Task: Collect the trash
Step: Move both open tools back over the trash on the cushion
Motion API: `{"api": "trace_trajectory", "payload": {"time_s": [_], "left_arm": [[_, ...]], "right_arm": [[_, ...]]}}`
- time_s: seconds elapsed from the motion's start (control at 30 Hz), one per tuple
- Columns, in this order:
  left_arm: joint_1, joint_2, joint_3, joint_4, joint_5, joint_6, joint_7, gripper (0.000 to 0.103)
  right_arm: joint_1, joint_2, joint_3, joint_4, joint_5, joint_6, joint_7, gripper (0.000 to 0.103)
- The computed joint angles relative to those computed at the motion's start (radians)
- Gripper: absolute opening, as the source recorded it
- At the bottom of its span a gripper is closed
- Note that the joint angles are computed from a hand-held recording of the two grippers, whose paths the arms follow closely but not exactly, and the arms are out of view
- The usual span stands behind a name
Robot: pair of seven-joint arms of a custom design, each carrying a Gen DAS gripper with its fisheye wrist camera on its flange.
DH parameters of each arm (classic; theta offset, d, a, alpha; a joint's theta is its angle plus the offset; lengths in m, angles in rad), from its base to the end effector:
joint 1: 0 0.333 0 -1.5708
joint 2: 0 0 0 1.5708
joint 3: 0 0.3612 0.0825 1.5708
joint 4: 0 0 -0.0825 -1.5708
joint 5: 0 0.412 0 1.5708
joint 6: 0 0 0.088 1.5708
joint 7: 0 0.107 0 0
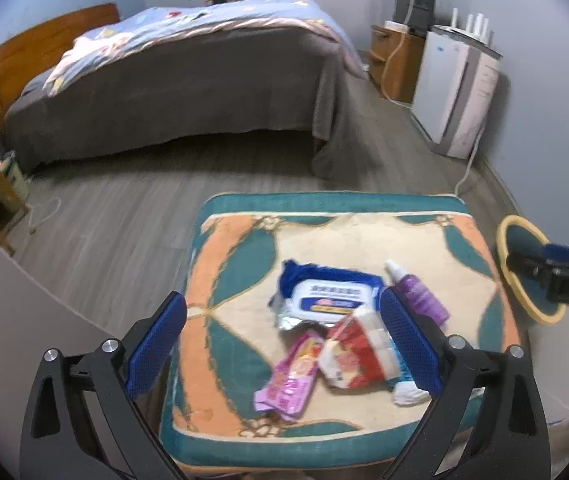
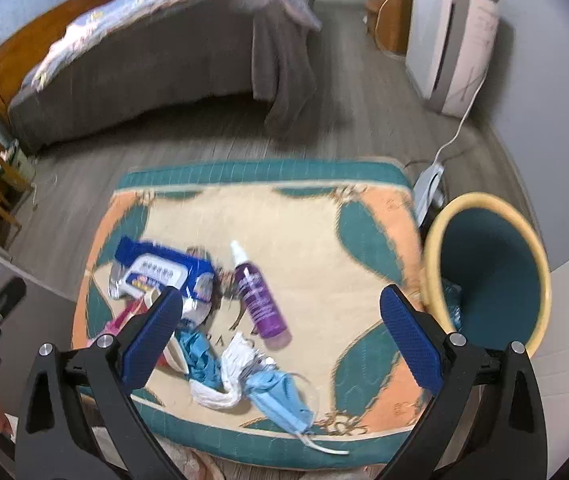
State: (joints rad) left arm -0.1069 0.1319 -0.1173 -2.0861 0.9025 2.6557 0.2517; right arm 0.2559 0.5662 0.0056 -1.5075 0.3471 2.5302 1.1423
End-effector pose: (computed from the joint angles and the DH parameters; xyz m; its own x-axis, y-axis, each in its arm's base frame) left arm 0.6063 -0.1585 0.4304 0.3660 -0.9306 0.0079 -0.7139 -0.2862 -0.6391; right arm 0.7643 0.1998 0.4095 0.4570 -0.8828 -0.1086 -0.7990 -0.3537 -0.4863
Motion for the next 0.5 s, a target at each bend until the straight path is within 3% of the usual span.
{"api": "trace_trajectory", "payload": {"time_s": [0.2,0.4,0.5], "left_arm": [[0.037,0.023,0.008,-0.045,-0.101,0.027,0.047,0.096],[0.042,0.087,-0.001,-0.042,-0.178,0.011,0.185,0.096],[0.057,0.107,-0.008,-0.057,-0.243,0.042,0.24,0.094]], "right_arm": [[0.036,0.069,-0.013,0.081,-0.035,-0.069,0.071,0.097],[0.07,0.136,-0.013,0.162,-0.081,-0.14,0.103,0.097],[0.08,0.152,-0.001,0.179,-0.092,-0.172,0.091,0.097]]}}
